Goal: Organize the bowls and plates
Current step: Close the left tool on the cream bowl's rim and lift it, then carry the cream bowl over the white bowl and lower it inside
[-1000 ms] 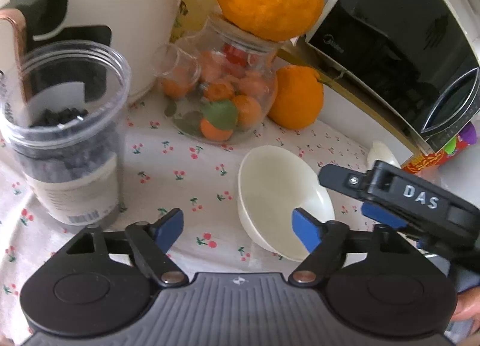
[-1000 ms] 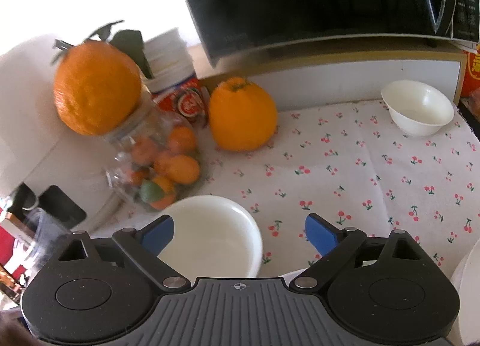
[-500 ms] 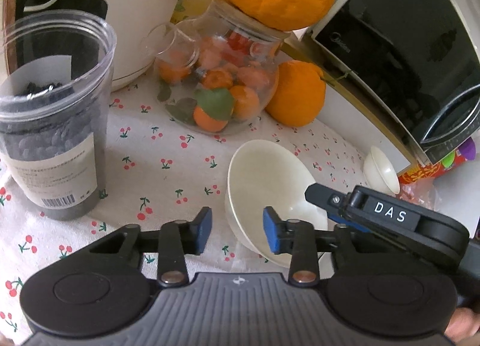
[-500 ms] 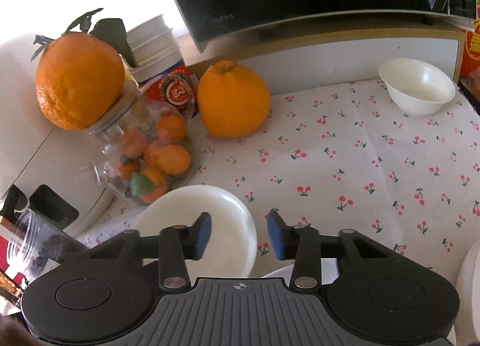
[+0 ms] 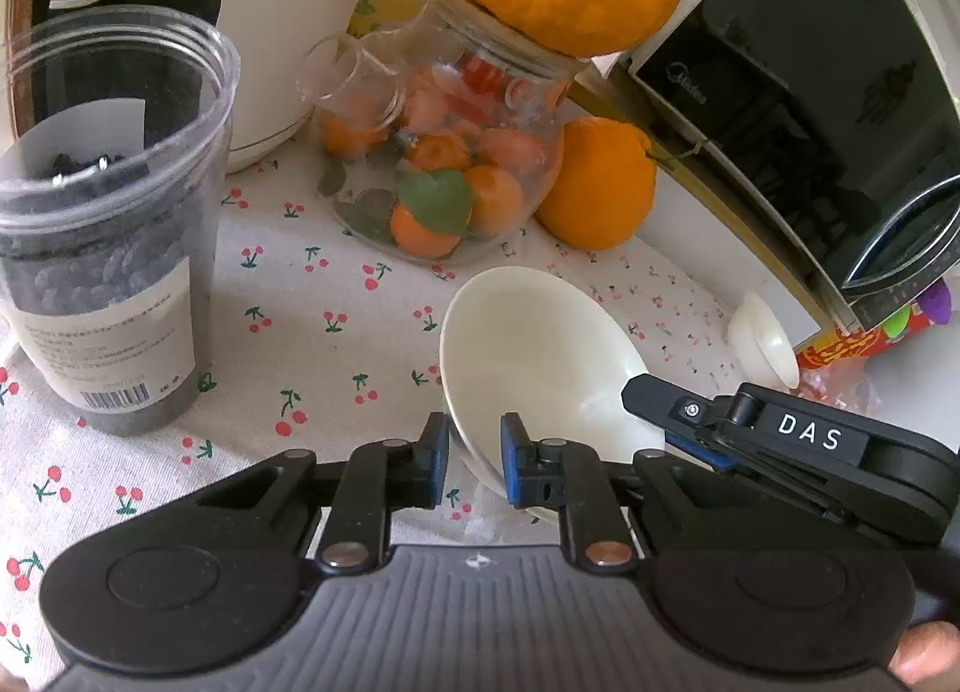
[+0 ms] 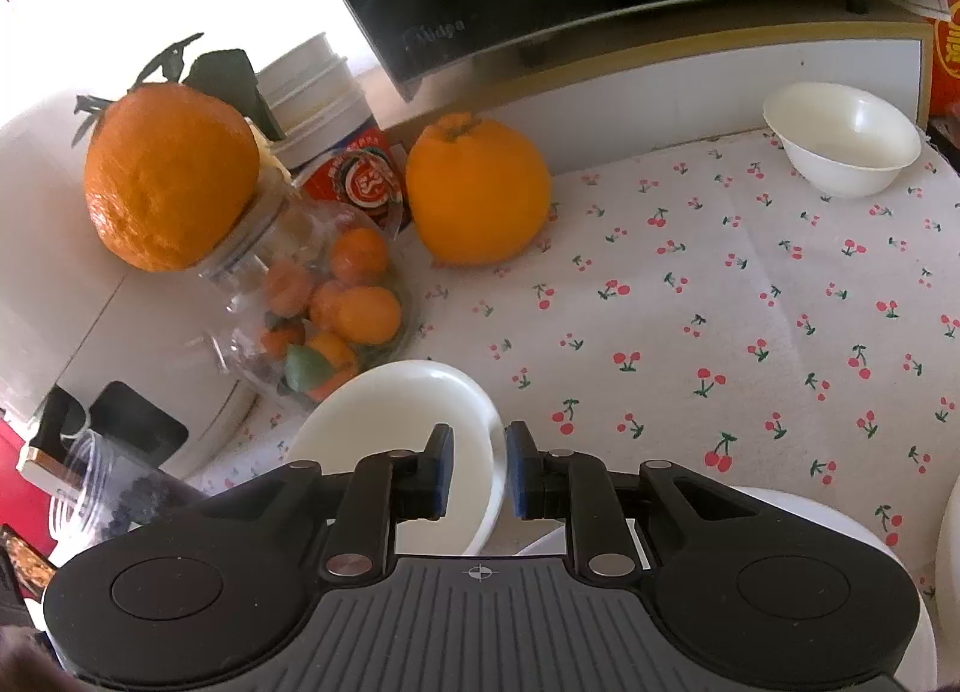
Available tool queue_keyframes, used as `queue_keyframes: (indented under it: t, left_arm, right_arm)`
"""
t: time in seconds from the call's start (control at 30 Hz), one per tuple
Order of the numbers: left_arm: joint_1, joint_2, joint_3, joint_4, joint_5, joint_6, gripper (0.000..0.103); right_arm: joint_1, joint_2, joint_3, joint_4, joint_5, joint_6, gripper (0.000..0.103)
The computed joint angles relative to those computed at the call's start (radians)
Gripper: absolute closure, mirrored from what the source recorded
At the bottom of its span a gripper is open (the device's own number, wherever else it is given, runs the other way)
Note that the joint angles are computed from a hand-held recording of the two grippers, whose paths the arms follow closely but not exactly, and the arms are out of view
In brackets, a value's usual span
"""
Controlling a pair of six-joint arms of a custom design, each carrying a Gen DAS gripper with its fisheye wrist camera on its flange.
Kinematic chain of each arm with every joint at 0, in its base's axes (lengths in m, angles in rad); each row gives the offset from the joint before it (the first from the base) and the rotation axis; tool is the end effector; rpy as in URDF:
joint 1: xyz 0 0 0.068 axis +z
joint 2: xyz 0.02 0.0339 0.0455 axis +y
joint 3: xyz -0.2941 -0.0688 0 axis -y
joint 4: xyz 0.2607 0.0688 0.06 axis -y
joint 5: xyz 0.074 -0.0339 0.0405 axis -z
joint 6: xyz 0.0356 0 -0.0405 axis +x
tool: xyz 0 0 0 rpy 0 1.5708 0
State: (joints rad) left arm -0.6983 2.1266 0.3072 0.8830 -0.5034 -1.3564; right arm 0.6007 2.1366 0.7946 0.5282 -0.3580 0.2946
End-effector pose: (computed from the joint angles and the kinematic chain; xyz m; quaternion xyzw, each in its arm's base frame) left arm 0.1884 -0.1357 0.0112 -0.3709 0.8457 -0.1362 0.3587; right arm 0.2973 0.2188 0.0434 -0.2044 0.8937 0.3065 0.2562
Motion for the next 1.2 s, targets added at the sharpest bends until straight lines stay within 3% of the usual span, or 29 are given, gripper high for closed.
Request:
queue_keyframes:
  t: [0.5, 1.2]
  left_arm:
    - [-0.041, -0.111, 0.000, -0.086, -0.026, -0.009, 0.088]
    - [-0.149, -0.181, 0.108, -0.207, -0.032, 0.047, 0.087]
  right_arm:
    - [-0.033, -0.107, -0.081, -0.005, -0.011, -0.021, 0.083]
    - [-0.240, -0.284, -0.181, -0.124, -0.111, -0.131, 0.083]
